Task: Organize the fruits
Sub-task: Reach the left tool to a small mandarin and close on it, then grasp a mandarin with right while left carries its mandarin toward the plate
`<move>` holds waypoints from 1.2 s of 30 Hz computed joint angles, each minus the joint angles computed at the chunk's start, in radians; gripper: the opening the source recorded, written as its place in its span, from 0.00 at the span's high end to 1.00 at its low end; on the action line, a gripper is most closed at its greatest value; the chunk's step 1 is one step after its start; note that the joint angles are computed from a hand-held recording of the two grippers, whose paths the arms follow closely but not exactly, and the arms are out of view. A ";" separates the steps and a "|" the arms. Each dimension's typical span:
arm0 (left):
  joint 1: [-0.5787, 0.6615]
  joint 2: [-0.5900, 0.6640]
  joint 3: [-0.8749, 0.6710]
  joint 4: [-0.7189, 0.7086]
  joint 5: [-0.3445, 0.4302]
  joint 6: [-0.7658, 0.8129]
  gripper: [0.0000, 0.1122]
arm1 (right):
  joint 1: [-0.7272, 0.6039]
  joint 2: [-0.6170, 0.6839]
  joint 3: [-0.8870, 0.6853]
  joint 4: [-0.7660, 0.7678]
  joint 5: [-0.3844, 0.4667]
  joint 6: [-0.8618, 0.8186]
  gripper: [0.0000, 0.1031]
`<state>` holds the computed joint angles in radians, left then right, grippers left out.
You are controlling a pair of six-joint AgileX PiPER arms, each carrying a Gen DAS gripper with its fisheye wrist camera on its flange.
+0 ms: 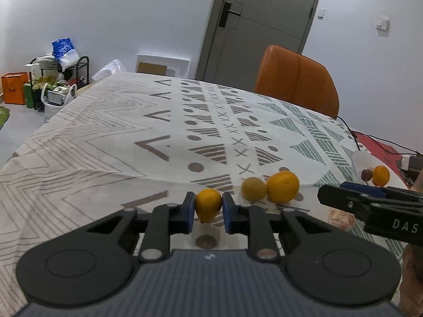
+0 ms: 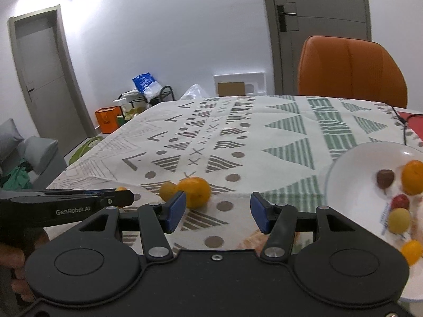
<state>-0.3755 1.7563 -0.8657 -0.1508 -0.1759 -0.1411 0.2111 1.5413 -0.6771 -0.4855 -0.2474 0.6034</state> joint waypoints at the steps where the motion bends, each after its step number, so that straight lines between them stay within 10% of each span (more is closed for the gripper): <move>1: 0.004 -0.003 0.003 -0.010 -0.002 0.010 0.82 | 0.004 0.006 -0.008 -0.009 0.002 0.007 0.47; 19: 0.090 -0.053 0.056 -0.020 -0.030 0.004 0.82 | 0.053 0.126 -0.143 -0.140 0.045 0.131 0.47; 22: 0.106 -0.064 0.069 0.021 -0.036 -0.040 0.82 | 0.054 0.161 -0.175 -0.264 0.067 0.254 0.65; 36: 0.062 -0.087 0.070 -0.018 -0.032 0.002 0.82 | 0.024 0.047 -0.058 -0.107 0.030 0.119 0.66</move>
